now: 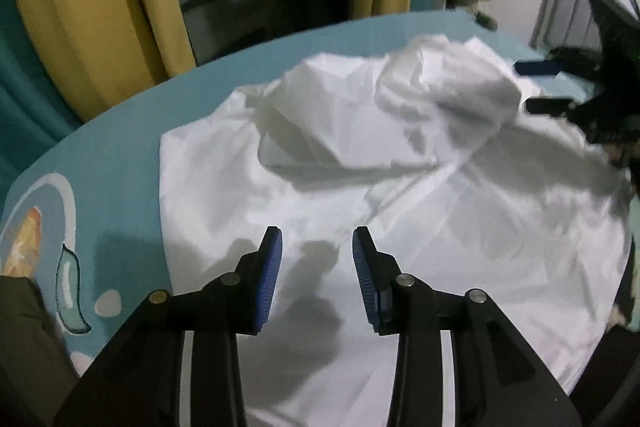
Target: Fold large clothes
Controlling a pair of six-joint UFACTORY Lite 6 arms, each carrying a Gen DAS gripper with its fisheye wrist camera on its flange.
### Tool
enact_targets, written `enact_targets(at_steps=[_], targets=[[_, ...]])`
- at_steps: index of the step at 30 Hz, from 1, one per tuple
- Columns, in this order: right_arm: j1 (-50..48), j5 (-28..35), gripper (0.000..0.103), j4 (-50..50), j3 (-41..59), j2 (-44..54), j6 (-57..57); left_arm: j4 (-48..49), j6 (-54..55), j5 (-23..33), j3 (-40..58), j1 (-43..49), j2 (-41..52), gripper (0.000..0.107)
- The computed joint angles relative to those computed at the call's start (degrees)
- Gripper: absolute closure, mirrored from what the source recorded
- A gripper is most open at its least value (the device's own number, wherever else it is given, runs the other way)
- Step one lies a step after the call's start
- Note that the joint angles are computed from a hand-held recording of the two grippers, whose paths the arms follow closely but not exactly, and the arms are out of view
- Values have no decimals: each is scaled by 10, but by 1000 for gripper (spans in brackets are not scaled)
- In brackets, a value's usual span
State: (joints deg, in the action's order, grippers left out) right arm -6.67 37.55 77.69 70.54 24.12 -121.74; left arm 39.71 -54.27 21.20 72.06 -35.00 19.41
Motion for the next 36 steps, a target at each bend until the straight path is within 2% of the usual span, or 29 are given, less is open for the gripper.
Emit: enact_targets(at_steps=[2,5,8,11,14,19,23,25,27,30,32,34,36], targets=[[31,-11,51,9,44,44,39,-17,8,-5,26,7,12,68],[83,-70,52,-24,131,123,133,-41,6,-22,56,16,26,68],[97,-48,101,-108,198,180,225,-64,7,-29,77,28,36,68],[90,-14,101,-117,125,130,193,-73,8,-29,104,38,54,68],[87,-17,101,-121,40,68,159,-72,1,-24,136,43,81,68],[72,15,100,-200,-2,33,202,-36,-25,27,214,41,146,68],[45,43,95,-222,-34,-8,191,-15,-51,37,239,42,166,68],[30,73,89,-202,-19,-13,171,-4,-66,32,243,43,168,68],[19,91,71,-161,14,-6,164,7,-81,19,247,49,170,68],[32,75,56,-104,82,37,182,-7,-76,-15,253,62,172,68],[48,50,55,-80,138,84,200,-5,-80,-17,271,65,181,68],[65,19,55,-87,191,137,239,-19,-52,5,314,64,208,68],[77,18,59,-120,222,170,281,-106,44,44,385,70,260,68]])
